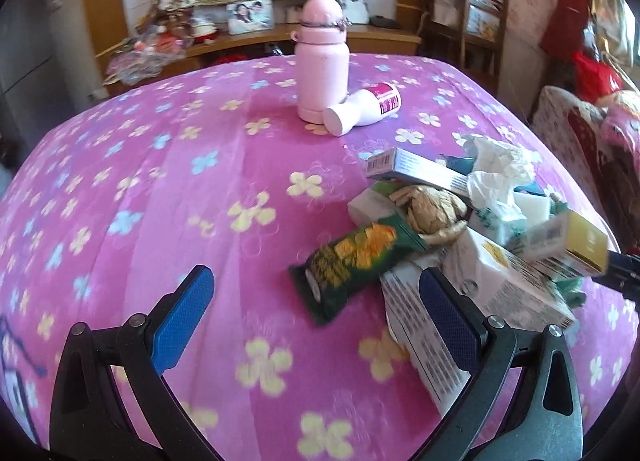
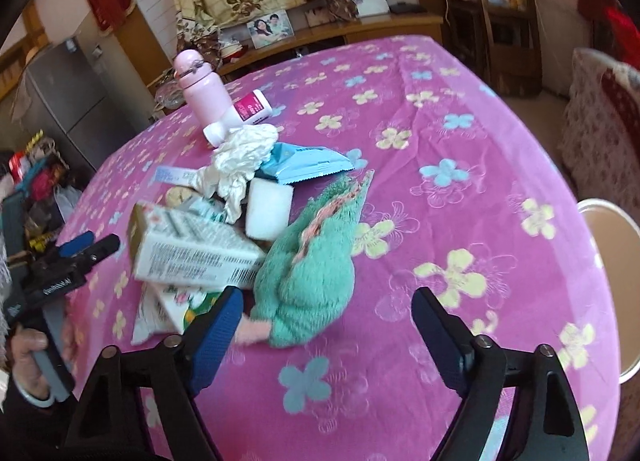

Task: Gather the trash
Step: 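Grasp the green cracker wrapper with the left tool while the right tool grasps the green towel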

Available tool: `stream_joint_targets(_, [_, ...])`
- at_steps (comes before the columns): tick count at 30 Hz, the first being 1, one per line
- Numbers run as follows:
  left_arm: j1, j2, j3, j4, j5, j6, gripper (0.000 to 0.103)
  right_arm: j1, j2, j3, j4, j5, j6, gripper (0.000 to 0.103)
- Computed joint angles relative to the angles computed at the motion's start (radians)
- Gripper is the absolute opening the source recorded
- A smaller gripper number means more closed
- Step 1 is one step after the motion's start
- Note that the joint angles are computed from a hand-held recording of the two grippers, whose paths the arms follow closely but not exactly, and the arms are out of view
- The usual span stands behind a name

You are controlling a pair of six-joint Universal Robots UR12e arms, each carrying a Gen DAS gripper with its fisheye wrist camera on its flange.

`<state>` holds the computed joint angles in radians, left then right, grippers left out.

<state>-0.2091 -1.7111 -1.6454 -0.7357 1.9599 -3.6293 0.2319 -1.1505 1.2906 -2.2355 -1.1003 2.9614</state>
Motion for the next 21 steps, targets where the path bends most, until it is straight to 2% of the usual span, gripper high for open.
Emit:
stream_joint_targets(4, [0.035,-0.020,0.010,0.003,-0.068,0.043,0.102,0.001,0.040,-0.059,0.095,0.032,0.008,0.082])
stream_joint_targets(8, [0.068,-0.027,0.007,0.013,-0.172,0.089,0.102,0.004,0.062,-0.085,0.141,0.061,-0.013,0.082])
stream_joint_targets(10, [0.078,-0.030,0.005,0.014,-0.232,0.116,0.101,0.007,0.069,-0.092,0.146,0.066,-0.019,0.076])
stream_joint_targets(11, [0.080,-0.031,0.005,0.009,-0.253,0.127,0.095,0.009,0.069,-0.090,0.134,0.067,-0.028,0.070])
stream_joint_targets(12, [0.078,-0.034,0.010,-0.005,-0.253,0.134,0.081,0.008,0.073,-0.094,0.147,0.093,-0.046,0.057])
stream_joint_targets(13, [0.076,-0.036,0.013,-0.016,-0.252,0.131,0.073,0.005,0.074,-0.095,0.160,0.125,-0.052,0.049])
stream_joint_targets(14, [0.080,-0.035,0.013,-0.026,-0.267,0.119,0.055,0.006,0.071,-0.090,0.151,0.127,-0.051,0.049])
stream_joint_targets(15, [0.086,-0.031,0.009,-0.029,-0.290,0.098,0.046,0.008,0.064,-0.079,0.131,0.115,-0.058,0.045])
stream_joint_targets(16, [0.090,-0.025,0.002,-0.019,-0.302,0.082,0.044,0.011,0.056,-0.068,0.111,0.101,-0.073,0.044])
stream_joint_targets(18, [0.093,-0.006,-0.014,-0.009,-0.307,0.049,0.018,0.016,0.040,-0.043,0.064,0.067,-0.092,0.043])
stream_joint_targets(21, [0.093,0.022,-0.029,-0.006,-0.306,0.005,0.018,0.003,0.011,-0.007,0.024,0.084,-0.098,0.043])
